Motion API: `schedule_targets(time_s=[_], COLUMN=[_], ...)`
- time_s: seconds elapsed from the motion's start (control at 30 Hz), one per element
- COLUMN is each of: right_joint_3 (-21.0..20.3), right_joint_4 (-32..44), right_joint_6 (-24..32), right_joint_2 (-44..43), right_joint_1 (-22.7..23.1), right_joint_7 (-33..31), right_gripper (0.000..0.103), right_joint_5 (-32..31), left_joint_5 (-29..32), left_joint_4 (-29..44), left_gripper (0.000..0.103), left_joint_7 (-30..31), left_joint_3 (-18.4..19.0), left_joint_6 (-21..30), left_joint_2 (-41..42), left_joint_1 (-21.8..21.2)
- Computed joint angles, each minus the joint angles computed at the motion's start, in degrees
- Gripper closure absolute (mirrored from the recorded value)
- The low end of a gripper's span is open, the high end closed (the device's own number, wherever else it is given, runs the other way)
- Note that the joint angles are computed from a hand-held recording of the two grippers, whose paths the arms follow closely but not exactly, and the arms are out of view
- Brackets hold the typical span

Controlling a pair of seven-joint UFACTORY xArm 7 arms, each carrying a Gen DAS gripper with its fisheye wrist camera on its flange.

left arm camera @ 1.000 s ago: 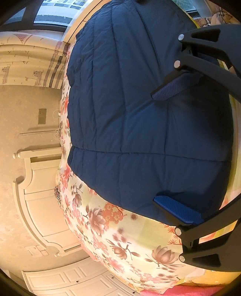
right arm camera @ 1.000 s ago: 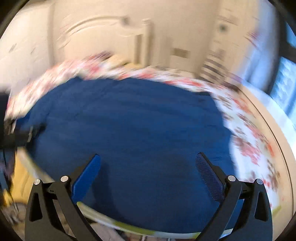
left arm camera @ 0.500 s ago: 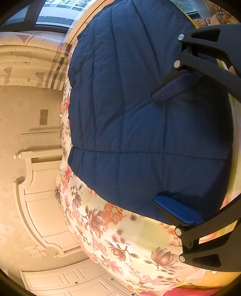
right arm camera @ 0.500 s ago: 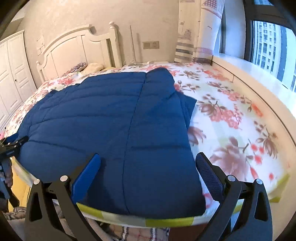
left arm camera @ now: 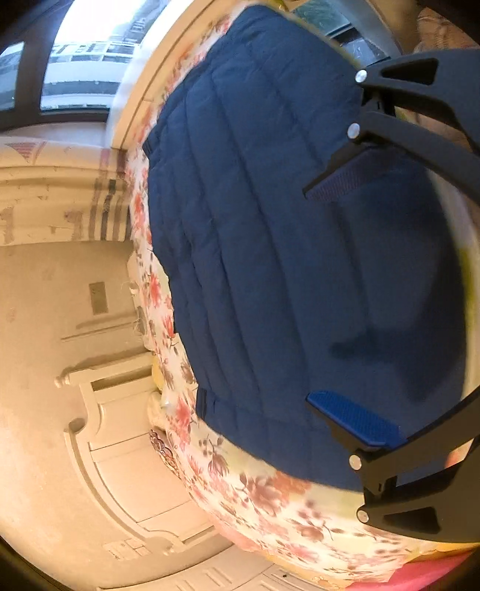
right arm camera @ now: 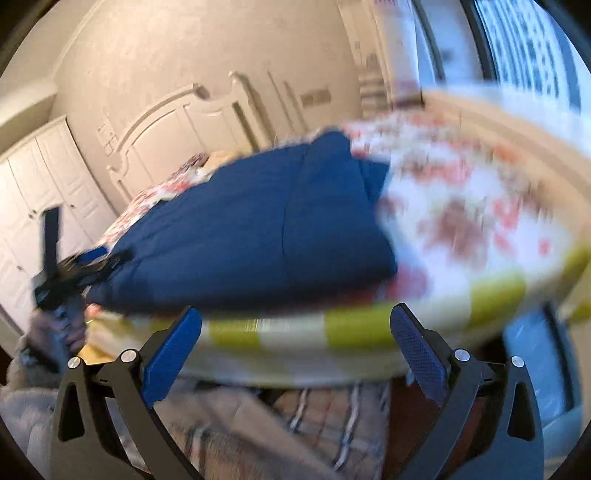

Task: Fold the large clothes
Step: 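Grasp the folded jacket edge with both tools and lift it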

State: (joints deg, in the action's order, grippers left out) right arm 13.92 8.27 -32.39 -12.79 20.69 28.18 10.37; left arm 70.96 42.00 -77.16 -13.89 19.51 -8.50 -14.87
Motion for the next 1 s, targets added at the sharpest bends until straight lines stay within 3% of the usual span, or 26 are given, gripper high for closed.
schedule_targets(time_s=[0.1,0.17,0.27,0.37,0.47,0.53,0.6,0.73,0.77,0.87,1.0], right_joint_3=[-4.28,-5.99,-6.80,-4.90,-4.17,-6.68,-6.46,-9.08,-9.03,-7.21,-4.43], right_joint_4=[1.31,3.88,8.76,13.99,19.77,24.76,27.96,29.40,29.37,28.72,26.26], right_joint_6=[-4.99,-6.19,-3.41,-0.42,-0.75,1.37,1.07,-3.55,-5.10,-9.04,-11.64], right_joint_2=[4.49,7.22,11.21,14.40,19.53,22.50,24.98,26.03,25.82,25.33,23.96], right_joint_1=[1.03,0.43,-0.56,-0.56,-3.36,0.66,2.97,12.15,13.73,15.14,13.28], right_joint_7=[6.30,9.35,13.05,7.75,11.62,8.33,3.11,-12.71,-16.78,-22.42,-22.26], right_gripper=[0.006,0.006,0.006,0.006,0.004,0.004,0.004,0.041,0.044,0.054,0.056], right_joint_5=[-7.77,-13.21,-17.48,-11.21,-13.99,-7.05,1.78,20.12,24.18,30.47,30.67], left_joint_5=[-5.16,-2.93,0.42,1.99,3.67,5.02,6.03,6.53,5.49,0.37,-0.26], left_joint_4=[1.79,1.70,1.44,2.13,2.48,2.45,2.34,2.31,2.30,2.27,1.67], left_gripper=[0.002,0.002,0.002,0.002,0.002,0.002,0.002,0.002,0.002,0.002,0.002], left_joint_7=[2.08,1.47,-0.13,-1.31,-2.94,-4.01,-4.78,-5.00,-3.94,0.21,1.84], left_joint_3=[2.81,3.49,4.02,3.52,3.28,3.38,3.62,3.80,3.78,3.30,2.08], left_joint_6=[-5.95,-7.46,-8.21,-4.99,-2.12,-1.51,-1.55,-0.93,-0.62,1.12,3.44], left_joint_2=[5.29,5.79,6.00,6.49,6.70,6.80,6.78,6.70,6.54,5.62,3.80], left_joint_1=[0.92,1.04,1.11,0.06,-1.26,-1.83,-2.10,-2.51,-2.65,-3.25,-3.58])
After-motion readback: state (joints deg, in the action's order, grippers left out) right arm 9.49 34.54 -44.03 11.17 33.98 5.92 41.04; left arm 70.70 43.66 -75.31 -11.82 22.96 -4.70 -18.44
